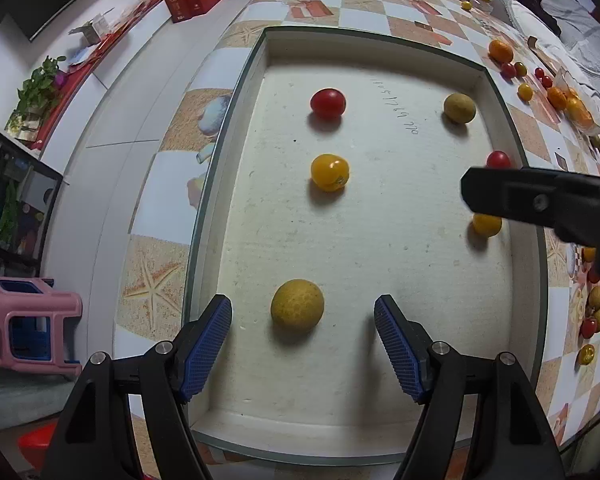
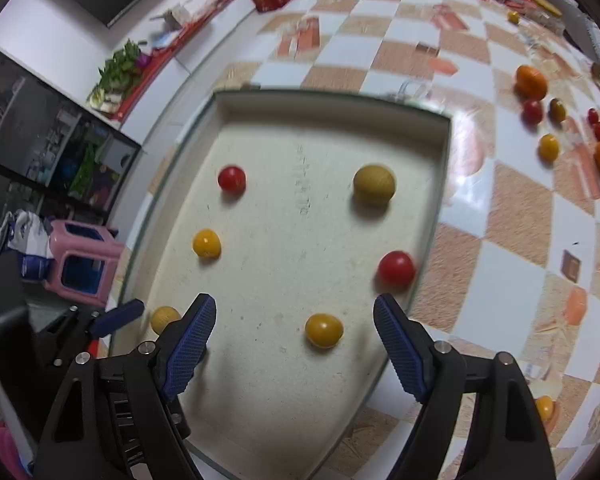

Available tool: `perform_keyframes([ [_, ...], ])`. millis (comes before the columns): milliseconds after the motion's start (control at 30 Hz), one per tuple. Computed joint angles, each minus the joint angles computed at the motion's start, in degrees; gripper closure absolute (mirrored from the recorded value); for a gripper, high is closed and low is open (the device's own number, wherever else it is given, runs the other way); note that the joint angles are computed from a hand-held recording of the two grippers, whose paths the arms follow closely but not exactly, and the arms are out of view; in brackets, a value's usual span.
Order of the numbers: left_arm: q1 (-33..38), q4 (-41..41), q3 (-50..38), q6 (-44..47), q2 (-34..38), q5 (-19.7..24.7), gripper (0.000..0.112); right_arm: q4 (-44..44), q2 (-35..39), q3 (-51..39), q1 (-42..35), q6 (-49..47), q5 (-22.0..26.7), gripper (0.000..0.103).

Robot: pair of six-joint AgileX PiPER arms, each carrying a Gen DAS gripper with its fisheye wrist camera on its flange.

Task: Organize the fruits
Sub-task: 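Carry both fruits over the white tray and open both grippers, then move both grippers back toward the remaining cherry tomatoes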

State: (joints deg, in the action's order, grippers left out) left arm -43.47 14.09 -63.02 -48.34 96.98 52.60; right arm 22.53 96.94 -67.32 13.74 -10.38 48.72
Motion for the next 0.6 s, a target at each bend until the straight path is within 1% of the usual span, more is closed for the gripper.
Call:
perform_keyframes([
  [100,-0.9,0.2,-3.1,0.7,1.4,1.5,0.037,-0.1,-2.2,1.3,-1.2,1.2,-0.4,0.019],
  [233,-2.1,0.4,-7.3,2.0,3.4,2.8,0.037,-1.7,-5.8,4.4,-4.6,3.1,-0.8,0.019],
  [367,-3.6,0.2,-12.6,3.8,6.0,4.2,0.037,-3.7,-10.1,8.9,-10.1,3.9,-0.6,0.019],
  [600,-5.3,-1.3,-23.4,8.7,11.1,7.4,0.037,-7.2,-16.6,15.8,-21.5,1.9,0.4,0.019],
])
